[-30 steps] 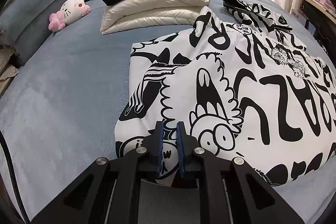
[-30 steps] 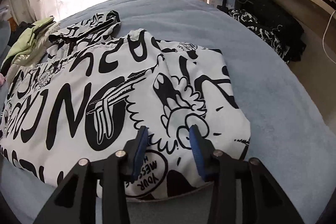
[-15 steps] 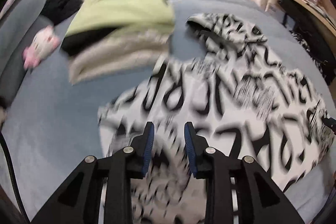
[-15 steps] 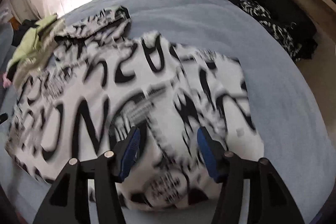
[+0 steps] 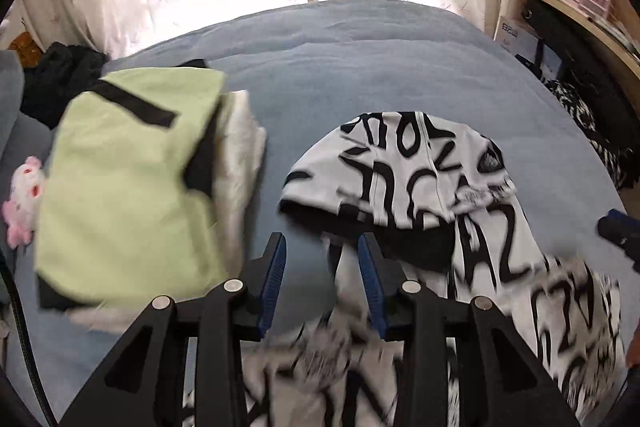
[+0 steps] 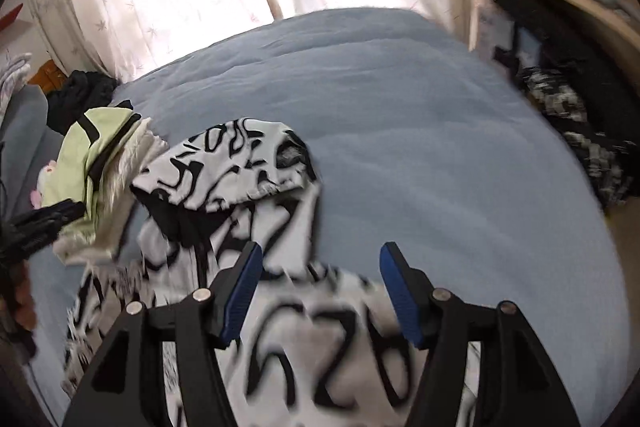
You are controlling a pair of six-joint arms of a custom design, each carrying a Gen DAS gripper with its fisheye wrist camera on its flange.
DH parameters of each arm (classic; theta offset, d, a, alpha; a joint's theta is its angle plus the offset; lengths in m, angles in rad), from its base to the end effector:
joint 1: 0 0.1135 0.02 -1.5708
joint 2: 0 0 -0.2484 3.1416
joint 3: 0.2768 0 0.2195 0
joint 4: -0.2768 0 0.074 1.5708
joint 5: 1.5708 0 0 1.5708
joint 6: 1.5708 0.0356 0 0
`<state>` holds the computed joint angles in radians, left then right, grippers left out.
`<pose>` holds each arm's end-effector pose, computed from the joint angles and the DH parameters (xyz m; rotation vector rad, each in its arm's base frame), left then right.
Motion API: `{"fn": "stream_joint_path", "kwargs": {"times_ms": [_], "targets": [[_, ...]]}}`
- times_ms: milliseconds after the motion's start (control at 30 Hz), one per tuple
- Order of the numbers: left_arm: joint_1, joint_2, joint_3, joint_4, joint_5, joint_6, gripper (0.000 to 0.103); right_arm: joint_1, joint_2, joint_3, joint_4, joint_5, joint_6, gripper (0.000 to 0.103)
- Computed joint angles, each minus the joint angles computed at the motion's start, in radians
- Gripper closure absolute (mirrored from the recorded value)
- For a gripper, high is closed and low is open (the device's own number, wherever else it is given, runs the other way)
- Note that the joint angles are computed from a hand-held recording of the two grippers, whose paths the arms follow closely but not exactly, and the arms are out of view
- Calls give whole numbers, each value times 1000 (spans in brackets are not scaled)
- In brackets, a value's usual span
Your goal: Fold large clothes
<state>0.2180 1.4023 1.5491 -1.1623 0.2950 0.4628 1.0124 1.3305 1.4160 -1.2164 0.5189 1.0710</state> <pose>0.2321 0.0408 0.3568 0.4139 2.4897 -0.1132 0.1267 0.1694 0.3376 0.2194 2.4707 0.1461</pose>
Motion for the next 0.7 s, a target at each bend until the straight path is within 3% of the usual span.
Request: {"fn": "stream_joint_path", "kwargs": {"times_ms": [100,233,367,533,700], "targets": [[-100,88,-30,95,-48,-92,67,-193,68,-55,206,-141,-170,42],[-179,162,-112,207,-89,-126,67,-358,188,-99,413,-276,-266,42],[-219,236,-190,310,-133,-126,67,-439,307,-109,519,-355,-306,42],[-192,270,-280,426,-72,-94,67,-489,429,-79,573,-399,-362,42],[-179,273,-296,473,-49,-93,67,-513,471,-60,632,-437,-395,42]]}}
